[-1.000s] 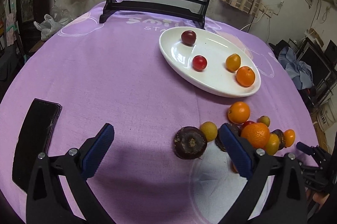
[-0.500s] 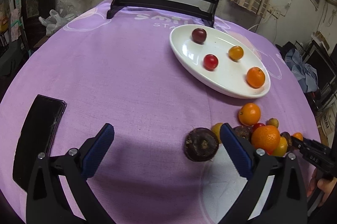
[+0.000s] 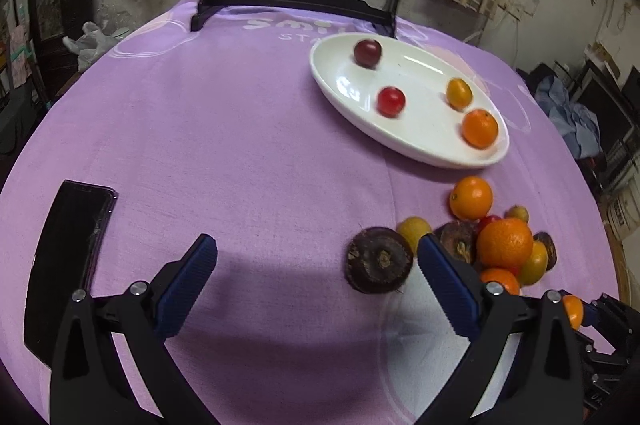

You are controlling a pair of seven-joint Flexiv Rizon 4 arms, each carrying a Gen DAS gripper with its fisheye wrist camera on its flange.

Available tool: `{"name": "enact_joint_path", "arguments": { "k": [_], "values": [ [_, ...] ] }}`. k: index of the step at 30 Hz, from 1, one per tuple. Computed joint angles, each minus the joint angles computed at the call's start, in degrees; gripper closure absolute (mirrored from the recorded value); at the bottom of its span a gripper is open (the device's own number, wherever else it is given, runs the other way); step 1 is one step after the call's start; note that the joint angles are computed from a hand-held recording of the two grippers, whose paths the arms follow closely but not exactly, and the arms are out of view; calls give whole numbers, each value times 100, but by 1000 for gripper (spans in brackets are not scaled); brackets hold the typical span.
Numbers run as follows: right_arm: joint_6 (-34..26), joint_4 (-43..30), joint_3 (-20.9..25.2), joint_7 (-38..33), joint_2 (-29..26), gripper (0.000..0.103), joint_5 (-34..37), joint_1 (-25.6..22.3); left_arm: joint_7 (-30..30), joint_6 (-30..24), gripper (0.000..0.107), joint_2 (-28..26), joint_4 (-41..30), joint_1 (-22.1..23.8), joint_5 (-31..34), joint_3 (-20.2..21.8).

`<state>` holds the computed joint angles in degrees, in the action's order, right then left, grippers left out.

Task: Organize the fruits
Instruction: 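Grasp the dark brown round fruit with the left tool, then release the brown fruit onto the plate with the left tool while the right tool drops the orange there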

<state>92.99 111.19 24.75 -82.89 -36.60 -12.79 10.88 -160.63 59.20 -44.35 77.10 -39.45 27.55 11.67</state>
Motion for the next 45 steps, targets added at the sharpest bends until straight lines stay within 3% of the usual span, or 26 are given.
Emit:
{"name": "enact_joint_path", "arguments": {
  "k": [6,13,15,17,21,23,25,30,35,40,45],
  "values": [
    [135,95,-371,148,52,66,48,239,541,-124,8,-181,-224,58,-114,-216],
    [155,50,-172,108,-79,66,-89,8,955,-393,9,-460,-507,55,-360,-284],
    [185,82,-174,105,-68,66,-105,4,866,-387,14,-502,-510,28,-387,-216],
    [207,94,-178,97,-70,66,-138,13,800,-409,31,-526,-564,-73,-265,-84],
    [262,143,-187,103,-58,66,-182,23,719,-280,38,-542,-569,-94,-119,-9],
    [299,159,-197,122,-61,66,-196,25,582,-98,57,-503,-476,-77,-97,23],
    [283,145,-184,156,-78,66,-211,5,504,103,64,-472,-380,-33,-120,12],
    [392,256,-735,455,69,66,-126,452,328,240,64,-395,-287,-134,-112,148],
    [565,399,-777,441,270,66,-301,500,-34,390,64,-87,-212,-482,353,454],
    [426,169,-1503,366,454,66,-547,1175,514,595,64,64,-297,-173,308,71],
    [30,-754,-1248,131,36,66,-744,998,715,378,64,-151,-785,20,95,128]
  ]
}}
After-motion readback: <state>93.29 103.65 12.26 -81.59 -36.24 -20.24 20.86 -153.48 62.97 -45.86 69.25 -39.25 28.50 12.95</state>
